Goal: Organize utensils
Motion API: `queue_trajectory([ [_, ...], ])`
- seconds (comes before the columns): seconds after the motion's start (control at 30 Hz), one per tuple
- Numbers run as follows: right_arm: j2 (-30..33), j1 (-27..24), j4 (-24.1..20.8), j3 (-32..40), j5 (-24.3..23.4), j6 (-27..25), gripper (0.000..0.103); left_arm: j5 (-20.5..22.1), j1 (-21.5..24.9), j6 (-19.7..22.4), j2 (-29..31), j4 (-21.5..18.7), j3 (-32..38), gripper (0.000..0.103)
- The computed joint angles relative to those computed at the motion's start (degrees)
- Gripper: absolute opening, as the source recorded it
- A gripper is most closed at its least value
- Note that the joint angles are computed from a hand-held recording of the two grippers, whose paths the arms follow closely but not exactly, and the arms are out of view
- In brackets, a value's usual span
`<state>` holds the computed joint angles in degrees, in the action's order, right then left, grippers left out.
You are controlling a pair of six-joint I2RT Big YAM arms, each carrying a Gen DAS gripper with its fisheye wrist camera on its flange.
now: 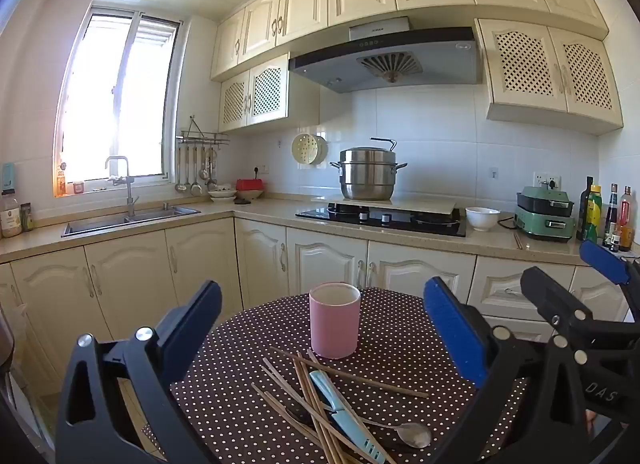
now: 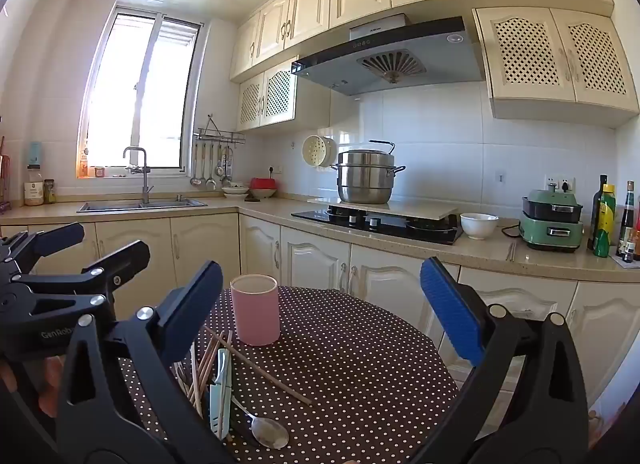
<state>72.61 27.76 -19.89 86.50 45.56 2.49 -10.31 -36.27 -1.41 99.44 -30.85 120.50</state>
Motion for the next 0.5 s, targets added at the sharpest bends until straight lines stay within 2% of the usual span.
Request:
queue_trajectory([
  [0.27,0.03,0.06,0.06,0.25,0.26,-0.19,0.097,-0.14,-0.02,0.04,-0.01,0.01,-0.01,0.099],
  [0.5,-0.39,0.07,2.31,-2.07,0.12,-0.02,0.097,-0.14,0.01,0.03,0.01,0.06,0.0,0.099],
])
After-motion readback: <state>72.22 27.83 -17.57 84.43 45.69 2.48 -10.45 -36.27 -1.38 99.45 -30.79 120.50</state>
